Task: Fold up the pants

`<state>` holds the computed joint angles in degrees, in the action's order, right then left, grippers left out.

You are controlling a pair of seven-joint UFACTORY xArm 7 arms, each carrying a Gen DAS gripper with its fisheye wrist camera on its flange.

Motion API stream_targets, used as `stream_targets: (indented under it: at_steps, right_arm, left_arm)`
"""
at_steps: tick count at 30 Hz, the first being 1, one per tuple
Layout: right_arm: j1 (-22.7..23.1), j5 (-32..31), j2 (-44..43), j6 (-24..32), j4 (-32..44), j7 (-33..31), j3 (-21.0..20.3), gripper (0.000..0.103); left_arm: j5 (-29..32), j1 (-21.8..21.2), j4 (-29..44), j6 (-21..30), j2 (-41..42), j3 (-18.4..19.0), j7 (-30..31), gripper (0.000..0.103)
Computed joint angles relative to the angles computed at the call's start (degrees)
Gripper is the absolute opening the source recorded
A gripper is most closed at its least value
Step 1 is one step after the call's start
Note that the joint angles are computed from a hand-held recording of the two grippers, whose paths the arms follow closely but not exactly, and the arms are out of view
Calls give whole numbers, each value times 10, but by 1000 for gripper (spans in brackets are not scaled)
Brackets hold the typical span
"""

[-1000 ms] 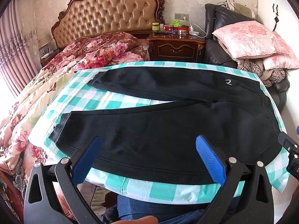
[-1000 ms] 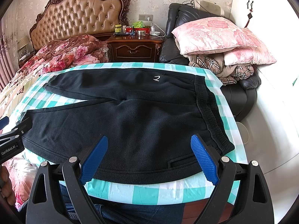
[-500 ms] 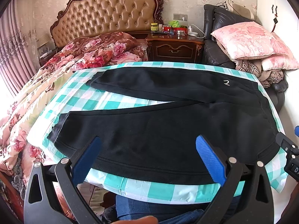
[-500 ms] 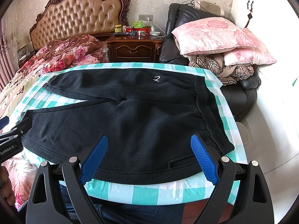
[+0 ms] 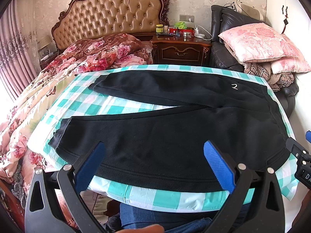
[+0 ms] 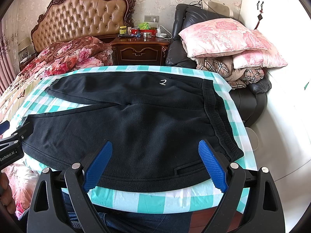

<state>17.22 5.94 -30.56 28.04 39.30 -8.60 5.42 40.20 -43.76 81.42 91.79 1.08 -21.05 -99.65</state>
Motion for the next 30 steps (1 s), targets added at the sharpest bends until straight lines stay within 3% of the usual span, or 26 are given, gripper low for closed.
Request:
stream_targets:
  at_steps: [26,30]
  right_arm:
    - [2,0,-2,2,-3,2,0,87]
    - [11,16,20,6,7,-16,-17,87]
  left_arm:
    - [0,0,-3,-3,0,-1,-3,101]
    - [0,2,-1,-18,5,4,0,101]
